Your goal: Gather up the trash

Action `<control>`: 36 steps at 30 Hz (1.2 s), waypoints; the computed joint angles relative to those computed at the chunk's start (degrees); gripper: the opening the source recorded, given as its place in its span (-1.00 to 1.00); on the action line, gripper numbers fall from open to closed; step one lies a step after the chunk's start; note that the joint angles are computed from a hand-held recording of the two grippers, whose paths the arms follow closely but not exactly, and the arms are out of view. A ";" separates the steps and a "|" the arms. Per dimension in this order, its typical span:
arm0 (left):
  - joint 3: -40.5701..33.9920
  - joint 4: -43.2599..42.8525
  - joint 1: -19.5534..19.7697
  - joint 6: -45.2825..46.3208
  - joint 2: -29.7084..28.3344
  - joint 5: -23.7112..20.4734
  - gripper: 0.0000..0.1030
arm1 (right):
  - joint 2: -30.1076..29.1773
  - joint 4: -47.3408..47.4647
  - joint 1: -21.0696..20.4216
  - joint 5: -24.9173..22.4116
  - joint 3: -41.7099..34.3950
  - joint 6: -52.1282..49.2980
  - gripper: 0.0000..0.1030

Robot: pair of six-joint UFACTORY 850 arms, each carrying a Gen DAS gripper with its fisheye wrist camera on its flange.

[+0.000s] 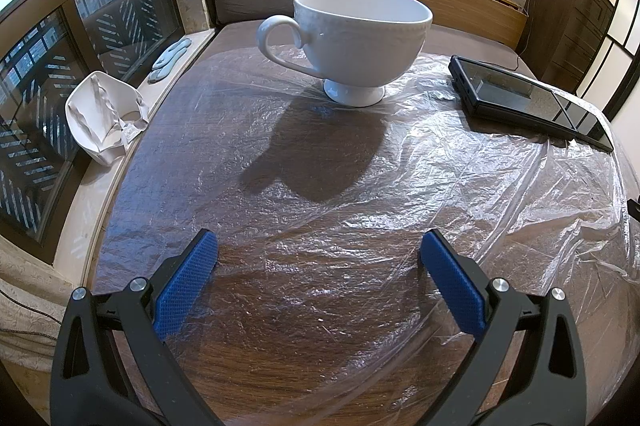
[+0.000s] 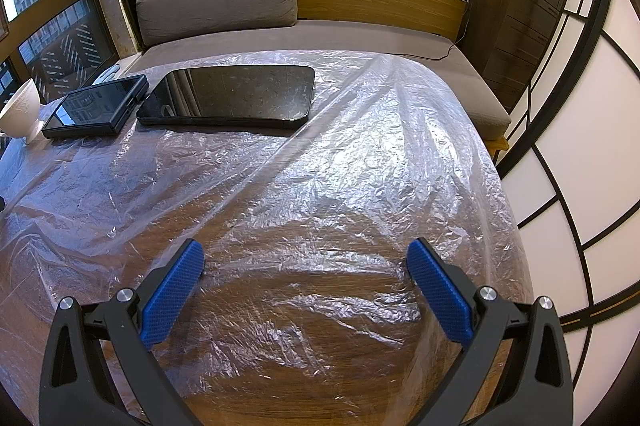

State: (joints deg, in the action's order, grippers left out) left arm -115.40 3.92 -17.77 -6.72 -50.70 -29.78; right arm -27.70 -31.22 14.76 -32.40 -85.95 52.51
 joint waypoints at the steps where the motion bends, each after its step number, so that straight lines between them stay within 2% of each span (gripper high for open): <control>1: 0.03 -0.03 0.01 0.03 0.02 0.00 0.98 | -0.10 0.05 -0.02 -0.04 -0.15 -0.08 0.93; 27: 0.84 0.21 -0.08 -0.28 0.54 0.28 0.98 | 0.00 0.16 -0.03 -0.01 -0.11 -0.29 0.93; 32: -1.71 0.20 0.09 -0.40 -1.04 -0.64 0.98 | -0.18 -0.04 -0.01 0.10 -0.17 -0.09 0.93; 36: -7.14 -0.13 0.15 0.18 -4.28 -2.81 0.98 | -0.11 -0.20 0.00 0.23 0.03 0.10 0.93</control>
State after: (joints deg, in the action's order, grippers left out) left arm -122.55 3.79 -17.62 -6.54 -54.99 -32.59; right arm -27.80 -31.41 14.76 -32.17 -85.92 52.60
